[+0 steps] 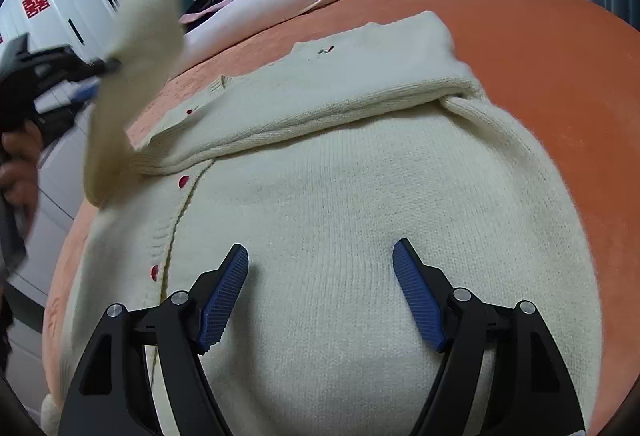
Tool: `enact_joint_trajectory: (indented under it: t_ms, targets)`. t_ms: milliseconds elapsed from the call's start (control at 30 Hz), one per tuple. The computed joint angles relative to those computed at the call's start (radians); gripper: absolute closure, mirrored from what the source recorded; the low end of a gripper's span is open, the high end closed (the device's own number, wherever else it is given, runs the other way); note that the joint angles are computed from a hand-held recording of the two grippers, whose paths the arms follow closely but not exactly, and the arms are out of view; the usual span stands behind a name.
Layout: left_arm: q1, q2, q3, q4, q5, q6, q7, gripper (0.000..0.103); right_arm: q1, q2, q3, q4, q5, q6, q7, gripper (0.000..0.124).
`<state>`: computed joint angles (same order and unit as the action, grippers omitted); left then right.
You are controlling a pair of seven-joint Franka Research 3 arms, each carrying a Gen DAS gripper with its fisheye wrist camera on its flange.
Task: Fold small clothes
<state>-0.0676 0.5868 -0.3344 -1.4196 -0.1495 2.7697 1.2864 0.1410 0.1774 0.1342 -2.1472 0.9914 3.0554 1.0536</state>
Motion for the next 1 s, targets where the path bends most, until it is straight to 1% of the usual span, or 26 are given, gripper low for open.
enact_joint_trajectory:
  t_ms: [33,67,100,167,200,233,267,300,333,367,400,433,467,500,567,600,633,667,700,733,767,800,900,933,967,1000]
  targets:
    - [-0.022,-0.003,0.018,-0.035,0.003,-0.007,-0.046,0.076,-0.017,0.000,0.017,0.007,0.050,-0.008,-0.043,0.052]
    - [-0.023,-0.011,0.017,-0.078,-0.009,0.019,-0.072,0.076,-0.028,0.000,0.026,0.013,0.097,-0.016,-0.081,0.052]
    - [0.001,-0.026,-0.011,-0.132,-0.041,0.067,-0.072,0.075,-0.035,-0.002,0.030,0.019,0.141,-0.029,-0.116,0.052]
    - [0.065,-0.070,-0.067,-0.231,-0.108,0.156,-0.065,0.067,-0.026,-0.009,0.011,0.025,0.157,-0.054,-0.115,0.052]
    - [0.087,-0.097,-0.076,-0.272,-0.128,0.200,-0.073,0.058,-0.016,-0.014,-0.005,0.026,0.130,-0.063,-0.079,0.052]
    - [0.085,-0.109,-0.053,-0.288,-0.121,0.230,-0.101,0.050,-0.005,-0.018,-0.019,0.030,0.099,-0.060,-0.043,0.051]
    - [0.087,-0.132,-0.038,-0.322,-0.116,0.269,-0.128,0.047,-0.006,-0.017,-0.018,0.043,0.114,-0.047,-0.057,0.051]
    - [0.100,-0.147,-0.029,-0.338,-0.109,0.287,-0.151,0.044,-0.009,-0.010,-0.015,0.069,0.135,-0.040,-0.080,0.051]
    - [0.110,-0.157,-0.018,-0.351,-0.104,0.295,-0.178,0.040,-0.010,0.002,-0.020,0.102,0.128,-0.044,-0.070,0.051]
    - [0.115,-0.161,-0.002,-0.355,-0.097,0.286,-0.211,0.040,-0.009,0.021,-0.029,0.141,0.106,-0.056,-0.039,0.050]
    - [0.145,-0.155,-0.010,-0.349,-0.102,0.270,-0.225,0.040,-0.008,0.050,-0.040,0.191,0.069,-0.084,0.015,0.050]
    - [0.172,-0.149,-0.025,-0.348,-0.121,0.260,-0.245,0.040,-0.012,0.083,-0.050,0.246,0.032,-0.127,0.074,0.050]
    - [0.223,-0.139,-0.074,-0.357,-0.161,0.272,-0.238,0.040,-0.019,0.128,-0.059,0.315,-0.008,-0.191,0.149,0.050]
    - [0.258,-0.124,-0.115,-0.359,-0.198,0.290,-0.241,0.040,-0.021,0.171,-0.068,0.374,-0.051,-0.238,0.224,0.050]
    - [0.349,-0.118,-0.212,-0.395,-0.260,0.332,-0.224,0.040,0.006,0.246,-0.104,0.469,-0.187,-0.284,0.389,0.050]
    - [0.357,-0.118,-0.220,-0.401,-0.255,0.342,-0.238,0.040,0.033,0.274,-0.134,0.501,-0.273,-0.299,0.468,0.056]
    - [0.368,-0.129,-0.227,-0.416,-0.250,0.349,-0.246,0.040,0.049,0.301,-0.148,0.534,-0.338,-0.315,0.508,0.076]
    - [0.381,-0.127,-0.237,-0.421,-0.243,0.358,-0.248,0.041,0.078,0.323,-0.178,0.564,-0.425,-0.343,0.565,0.085]
    - [0.371,-0.127,-0.226,-0.417,-0.228,0.363,-0.264,0.044,0.092,0.344,-0.193,0.596,-0.488,-0.371,0.597,0.100]
    - [0.363,-0.123,-0.219,-0.410,-0.208,0.373,-0.277,0.057,0.083,0.357,-0.178,0.624,-0.510,-0.379,0.585,0.107]
    - [0.388,-0.110,-0.246,-0.406,-0.193,0.392,-0.260,0.067,0.079,0.350,-0.167,0.626,-0.530,-0.359,0.580,0.108]
    - [0.416,-0.101,-0.276,-0.397,-0.171,0.403,-0.241,0.081,0.054,0.336,-0.130,0.628,-0.516,-0.317,0.541,0.110]
    - [0.435,-0.104,-0.297,-0.375,-0.104,0.459,-0.228,0.079,-0.024,0.270,-0.006,0.613,-0.431,-0.145,0.374,0.111]
    - [0.460,-0.103,-0.327,-0.373,-0.090,0.465,-0.230,0.076,-0.056,0.256,0.040,0.617,-0.390,-0.096,0.306,0.111]
    - [0.504,-0.091,-0.382,-0.374,-0.076,0.466,-0.225,0.072,-0.085,0.249,0.078,0.624,-0.345,-0.063,0.242,0.111]
    - [0.543,-0.084,-0.430,-0.381,-0.061,0.456,-0.223,0.063,-0.092,0.249,0.081,0.631,-0.323,-0.054,0.217,0.111]
